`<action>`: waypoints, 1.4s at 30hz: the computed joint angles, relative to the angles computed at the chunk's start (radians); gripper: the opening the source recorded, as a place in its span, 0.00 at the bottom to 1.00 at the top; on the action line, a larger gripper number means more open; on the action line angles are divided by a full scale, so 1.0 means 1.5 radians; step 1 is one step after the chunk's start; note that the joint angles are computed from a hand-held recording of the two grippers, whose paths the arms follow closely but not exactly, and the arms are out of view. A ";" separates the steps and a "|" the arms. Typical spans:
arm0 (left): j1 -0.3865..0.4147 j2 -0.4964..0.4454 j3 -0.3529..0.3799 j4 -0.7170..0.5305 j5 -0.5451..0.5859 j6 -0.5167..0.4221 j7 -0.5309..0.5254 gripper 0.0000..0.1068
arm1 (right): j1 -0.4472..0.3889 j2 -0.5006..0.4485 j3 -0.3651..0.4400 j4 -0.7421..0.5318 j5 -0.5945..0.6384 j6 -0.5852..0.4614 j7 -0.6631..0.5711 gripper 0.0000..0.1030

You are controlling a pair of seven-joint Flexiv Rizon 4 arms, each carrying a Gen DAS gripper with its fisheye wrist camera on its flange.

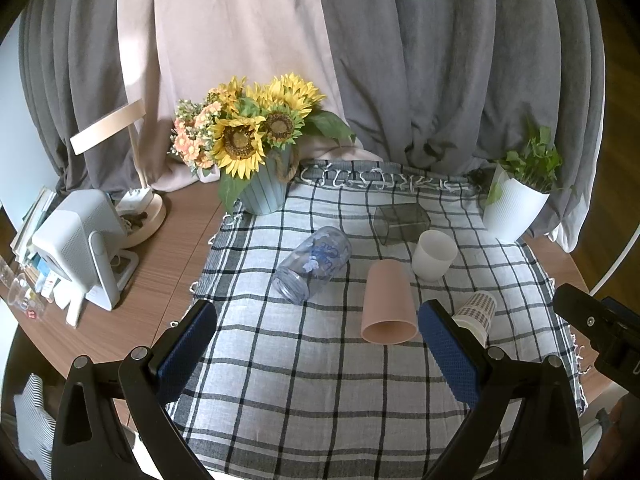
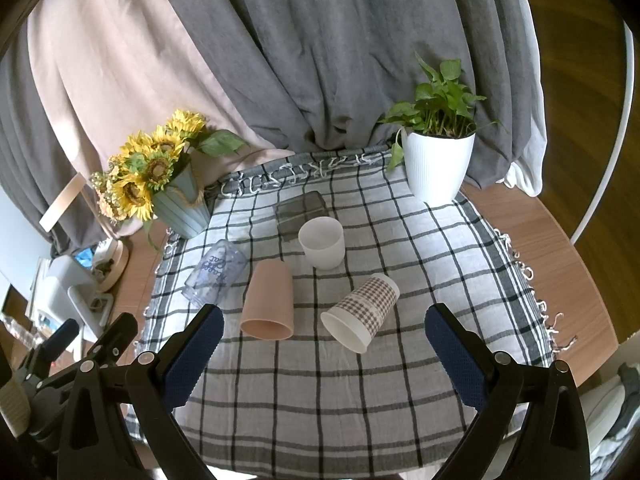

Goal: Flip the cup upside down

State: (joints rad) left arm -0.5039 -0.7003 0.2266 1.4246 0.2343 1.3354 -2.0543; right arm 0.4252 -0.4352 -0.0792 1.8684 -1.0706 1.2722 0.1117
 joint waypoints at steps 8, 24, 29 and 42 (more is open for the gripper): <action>0.004 0.000 -0.004 -0.002 -0.001 -0.003 0.004 0.96 | 0.000 -0.002 0.002 -0.002 0.004 -0.002 -0.003 0.98; 0.003 0.002 -0.005 -0.004 0.008 -0.033 0.009 0.96 | -0.002 -0.013 -0.007 0.005 0.010 0.020 -0.006 0.98; 0.033 -0.019 -0.051 -0.041 -0.026 -0.095 0.038 0.96 | -0.019 -0.031 0.025 -0.015 0.105 0.013 -0.086 0.98; 0.041 -0.124 -0.072 -0.229 -0.059 -0.289 -0.016 0.96 | -0.061 -0.130 0.084 -0.156 0.378 -0.064 -0.391 0.98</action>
State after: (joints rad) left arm -0.4423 -0.8871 0.1181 1.0817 0.1461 0.9019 -2.0784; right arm 0.3334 -0.6300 0.0469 1.6341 -0.5043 1.1763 -0.4745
